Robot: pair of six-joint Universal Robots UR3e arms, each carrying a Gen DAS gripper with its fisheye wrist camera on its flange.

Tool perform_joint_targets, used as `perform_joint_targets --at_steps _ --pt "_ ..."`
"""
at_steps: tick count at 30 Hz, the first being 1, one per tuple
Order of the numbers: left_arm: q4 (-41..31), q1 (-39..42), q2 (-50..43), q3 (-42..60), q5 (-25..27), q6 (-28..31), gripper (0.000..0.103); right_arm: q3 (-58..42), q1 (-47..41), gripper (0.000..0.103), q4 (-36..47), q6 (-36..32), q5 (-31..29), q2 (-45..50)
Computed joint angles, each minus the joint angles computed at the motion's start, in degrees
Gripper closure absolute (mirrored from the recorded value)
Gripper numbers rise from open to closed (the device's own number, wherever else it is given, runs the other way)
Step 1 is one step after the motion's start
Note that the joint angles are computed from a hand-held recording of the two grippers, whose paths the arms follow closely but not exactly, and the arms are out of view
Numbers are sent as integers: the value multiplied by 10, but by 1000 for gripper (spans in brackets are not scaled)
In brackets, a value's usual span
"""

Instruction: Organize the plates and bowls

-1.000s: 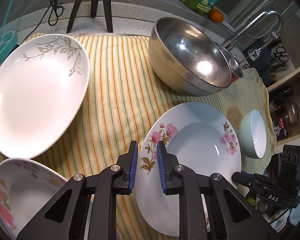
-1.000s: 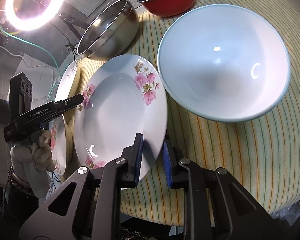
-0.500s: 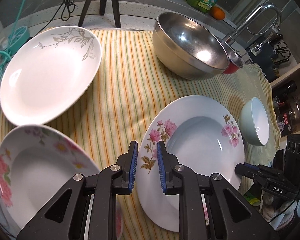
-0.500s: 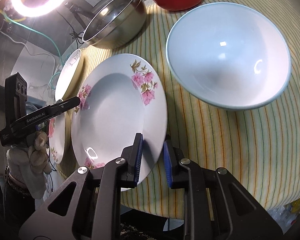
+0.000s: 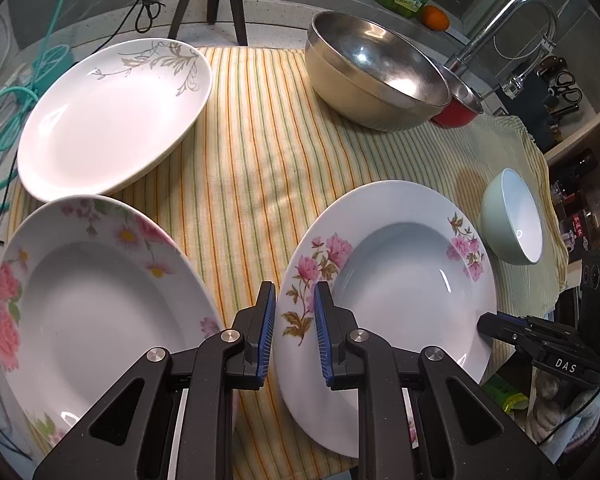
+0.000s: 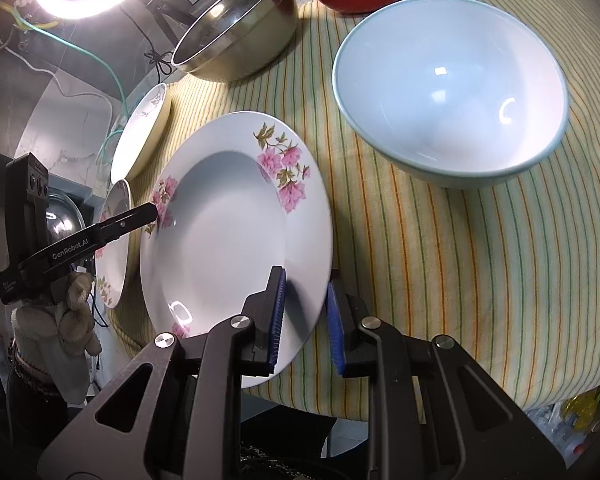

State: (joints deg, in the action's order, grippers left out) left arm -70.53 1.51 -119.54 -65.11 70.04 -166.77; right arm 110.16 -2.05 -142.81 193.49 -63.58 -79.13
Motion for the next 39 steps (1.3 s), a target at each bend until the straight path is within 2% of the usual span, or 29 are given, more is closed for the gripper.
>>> perform_joint_targets --at_steps 39 --pt "8 -7 -1 -2 3 1 86 6 13 80 13 -17 -18 -11"
